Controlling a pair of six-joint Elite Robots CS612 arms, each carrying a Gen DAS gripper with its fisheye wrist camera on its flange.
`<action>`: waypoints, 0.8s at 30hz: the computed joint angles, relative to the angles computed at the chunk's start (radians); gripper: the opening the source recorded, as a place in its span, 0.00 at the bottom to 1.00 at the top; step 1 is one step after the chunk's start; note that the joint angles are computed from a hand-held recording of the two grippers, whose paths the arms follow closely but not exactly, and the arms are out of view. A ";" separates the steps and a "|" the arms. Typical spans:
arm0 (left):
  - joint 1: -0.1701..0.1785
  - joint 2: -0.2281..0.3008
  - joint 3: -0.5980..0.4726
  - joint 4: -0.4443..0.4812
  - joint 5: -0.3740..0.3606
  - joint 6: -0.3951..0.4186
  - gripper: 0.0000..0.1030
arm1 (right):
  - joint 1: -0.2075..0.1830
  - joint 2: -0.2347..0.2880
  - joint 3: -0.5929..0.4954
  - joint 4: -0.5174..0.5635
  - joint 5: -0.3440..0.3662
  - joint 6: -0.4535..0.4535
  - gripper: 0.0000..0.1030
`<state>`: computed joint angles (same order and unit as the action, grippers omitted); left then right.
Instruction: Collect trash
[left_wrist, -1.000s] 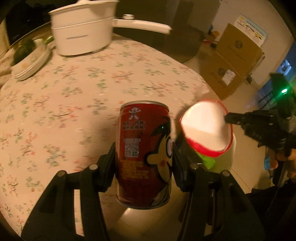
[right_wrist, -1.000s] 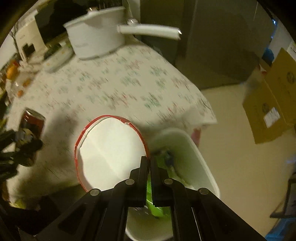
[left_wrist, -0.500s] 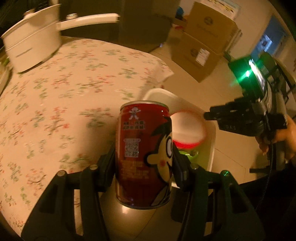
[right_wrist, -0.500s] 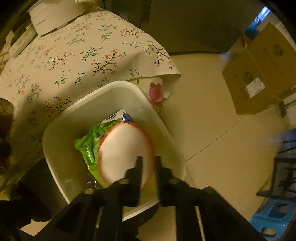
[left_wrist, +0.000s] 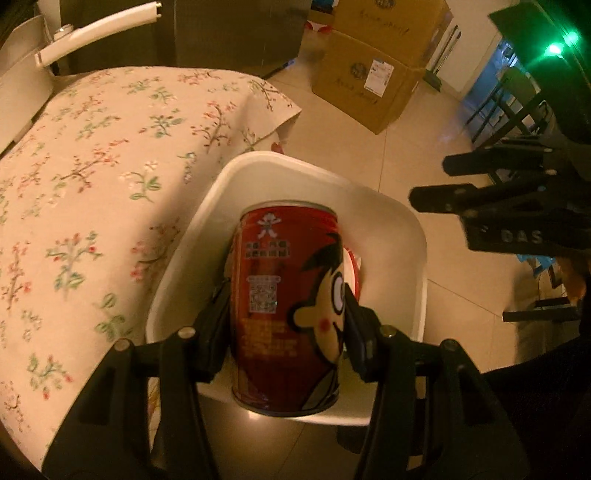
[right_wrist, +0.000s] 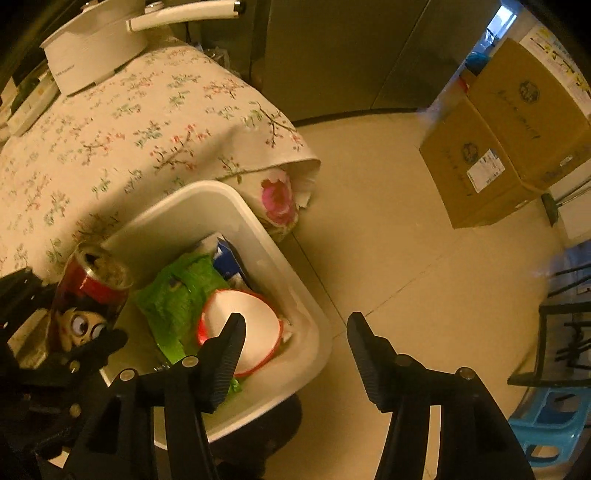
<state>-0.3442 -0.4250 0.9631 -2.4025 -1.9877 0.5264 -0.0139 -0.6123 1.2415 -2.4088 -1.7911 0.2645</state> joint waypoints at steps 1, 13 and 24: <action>-0.001 0.003 -0.003 0.003 -0.001 0.002 0.53 | -0.002 0.000 0.001 0.001 0.000 0.000 0.57; 0.002 -0.024 0.039 -0.077 0.077 -0.016 0.83 | -0.002 -0.009 0.019 -0.014 0.000 0.006 0.58; 0.045 -0.146 0.227 -0.313 0.183 -0.182 0.99 | 0.043 -0.065 0.092 -0.189 -0.014 0.009 0.76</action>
